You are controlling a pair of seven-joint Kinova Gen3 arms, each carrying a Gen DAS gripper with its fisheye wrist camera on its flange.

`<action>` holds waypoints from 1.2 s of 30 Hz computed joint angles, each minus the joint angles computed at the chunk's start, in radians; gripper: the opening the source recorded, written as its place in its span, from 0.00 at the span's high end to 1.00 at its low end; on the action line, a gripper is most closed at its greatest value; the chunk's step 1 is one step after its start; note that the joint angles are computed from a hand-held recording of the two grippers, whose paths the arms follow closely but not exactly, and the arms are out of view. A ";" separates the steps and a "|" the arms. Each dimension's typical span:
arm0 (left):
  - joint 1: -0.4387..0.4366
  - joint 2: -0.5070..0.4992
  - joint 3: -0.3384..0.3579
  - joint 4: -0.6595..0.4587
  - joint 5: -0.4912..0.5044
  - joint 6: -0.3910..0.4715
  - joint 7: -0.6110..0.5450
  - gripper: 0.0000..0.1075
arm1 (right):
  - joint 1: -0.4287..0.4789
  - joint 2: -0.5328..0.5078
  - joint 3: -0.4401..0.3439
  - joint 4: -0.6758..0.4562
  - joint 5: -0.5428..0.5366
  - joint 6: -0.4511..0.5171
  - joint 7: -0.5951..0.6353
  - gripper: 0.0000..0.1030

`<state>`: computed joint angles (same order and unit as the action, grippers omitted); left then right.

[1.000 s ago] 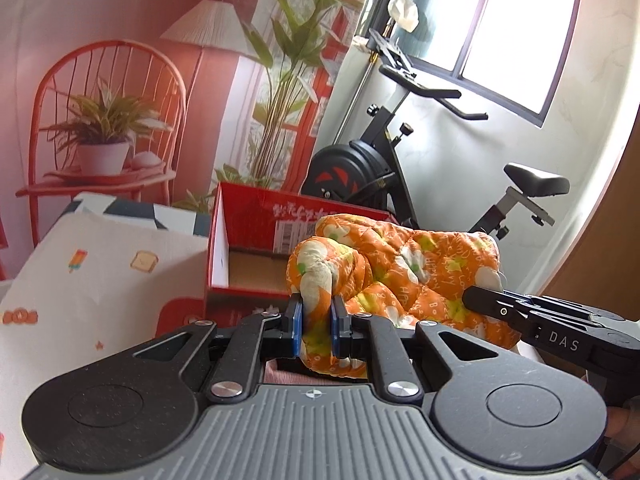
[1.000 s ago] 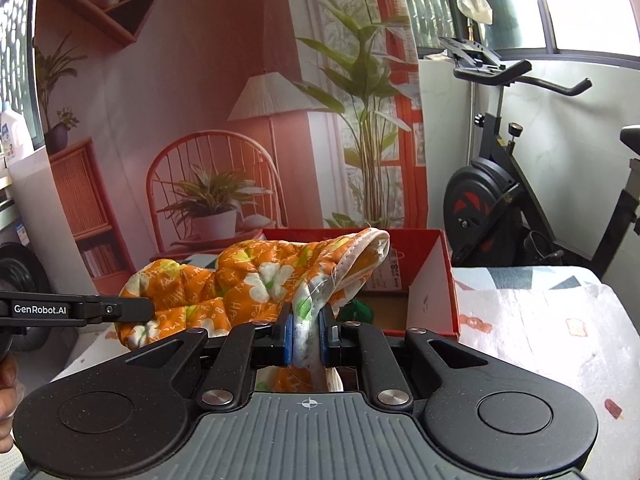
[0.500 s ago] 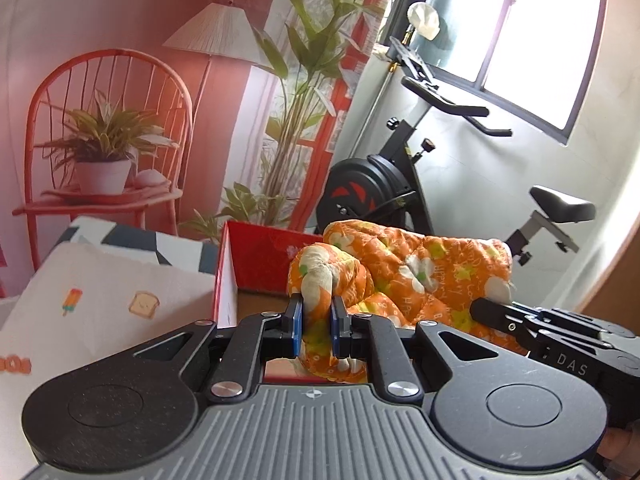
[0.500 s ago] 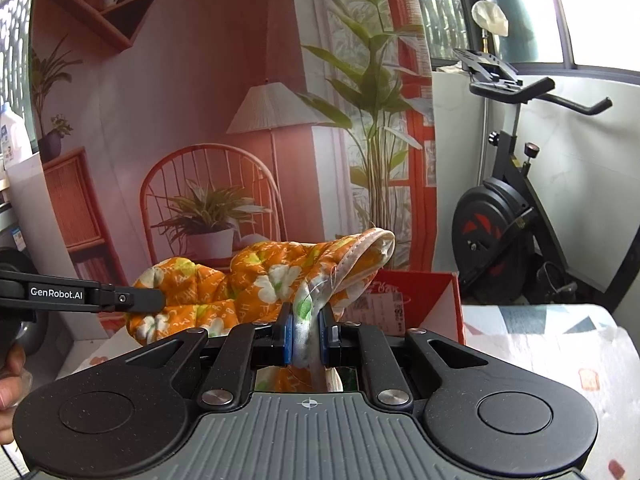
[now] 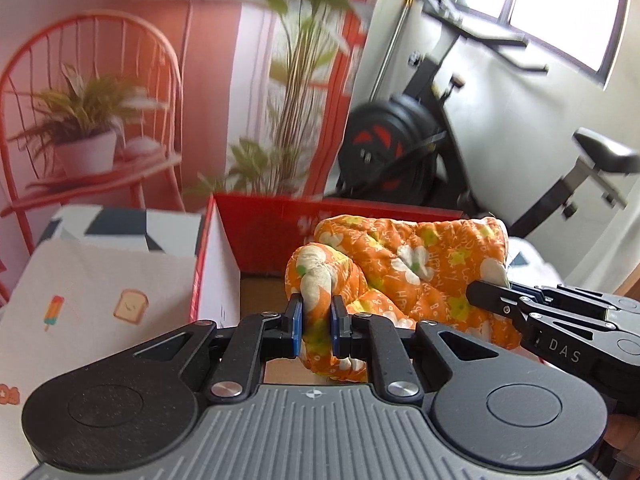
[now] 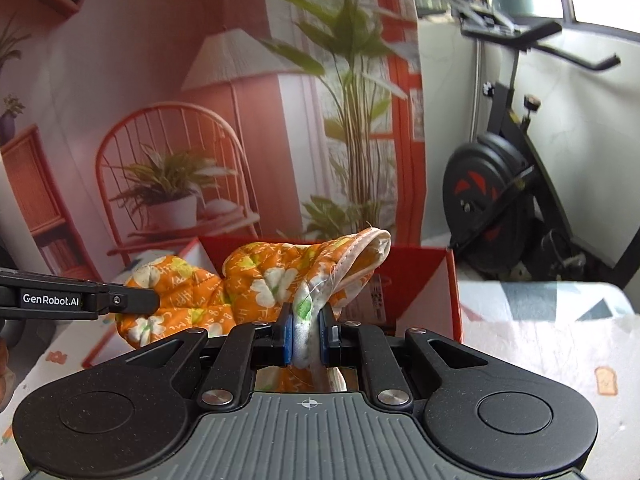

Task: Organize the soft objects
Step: 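Lower the oven mitt into the red box and open the right tool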

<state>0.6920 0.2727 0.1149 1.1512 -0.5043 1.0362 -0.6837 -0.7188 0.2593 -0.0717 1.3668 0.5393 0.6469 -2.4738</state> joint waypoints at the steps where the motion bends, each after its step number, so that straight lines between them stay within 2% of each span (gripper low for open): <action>1: -0.011 0.013 0.004 -0.011 0.018 0.011 -0.019 0.86 | 0.015 0.009 -0.007 0.000 -0.023 -0.004 0.015 0.89; 5: -0.035 0.036 0.005 -0.018 0.077 0.031 -0.062 0.86 | 0.066 0.047 -0.032 -0.010 -0.141 -0.001 0.099 0.89; 9: -0.041 0.056 0.000 -0.037 0.106 0.061 -0.103 0.83 | 0.116 0.082 -0.054 -0.049 -0.274 0.053 0.219 0.89; 11: -0.034 0.062 -0.009 -0.047 0.098 0.071 -0.111 0.61 | 0.130 0.094 -0.053 -0.067 -0.317 0.078 0.259 0.89; 13: -0.029 0.053 -0.018 -0.032 0.085 0.048 -0.103 0.47 | 0.130 0.110 -0.046 -0.103 -0.333 0.128 0.300 0.89; 14: -0.021 0.052 -0.023 -0.031 0.071 0.045 -0.093 0.45 | 0.127 0.118 -0.042 -0.121 -0.338 0.152 0.315 0.89; 16: -0.017 0.062 -0.025 -0.050 0.059 0.054 -0.087 0.45 | 0.124 0.130 -0.034 -0.143 -0.351 0.174 0.327 0.89; 19: -0.025 0.058 -0.021 -0.045 0.074 0.033 -0.092 0.45 | 0.151 0.133 -0.049 -0.140 -0.419 0.149 0.349 0.89; 23: -0.017 0.059 -0.023 -0.044 0.068 0.026 -0.089 0.45 | 0.142 0.162 -0.055 -0.182 -0.464 0.161 0.372 0.89; 28: -0.016 0.047 -0.023 -0.028 0.064 0.012 -0.081 0.45 | 0.104 0.185 -0.010 -0.204 -0.464 0.149 0.247 0.88; 30: -0.019 0.042 -0.021 -0.024 0.069 0.011 -0.077 0.45 | 0.062 0.192 0.027 -0.225 -0.414 0.187 0.176 0.86; 32: -0.021 0.032 -0.017 -0.013 0.070 0.001 -0.081 0.45 | 0.018 0.192 0.052 -0.239 -0.342 0.226 0.132 0.73; 34: -0.017 0.022 -0.014 -0.002 0.061 -0.005 -0.081 0.45 | -0.003 0.170 0.055 -0.215 -0.282 0.222 0.107 0.70; 36: -0.013 0.013 -0.011 0.004 0.052 -0.001 -0.075 0.44 | -0.018 0.140 0.060 -0.180 -0.233 0.207 0.067 0.60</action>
<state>0.6789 0.2859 0.1034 1.1555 -0.4523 1.0348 -0.7584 -0.7371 0.3997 -0.0122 1.1866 0.3061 0.8538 -2.4069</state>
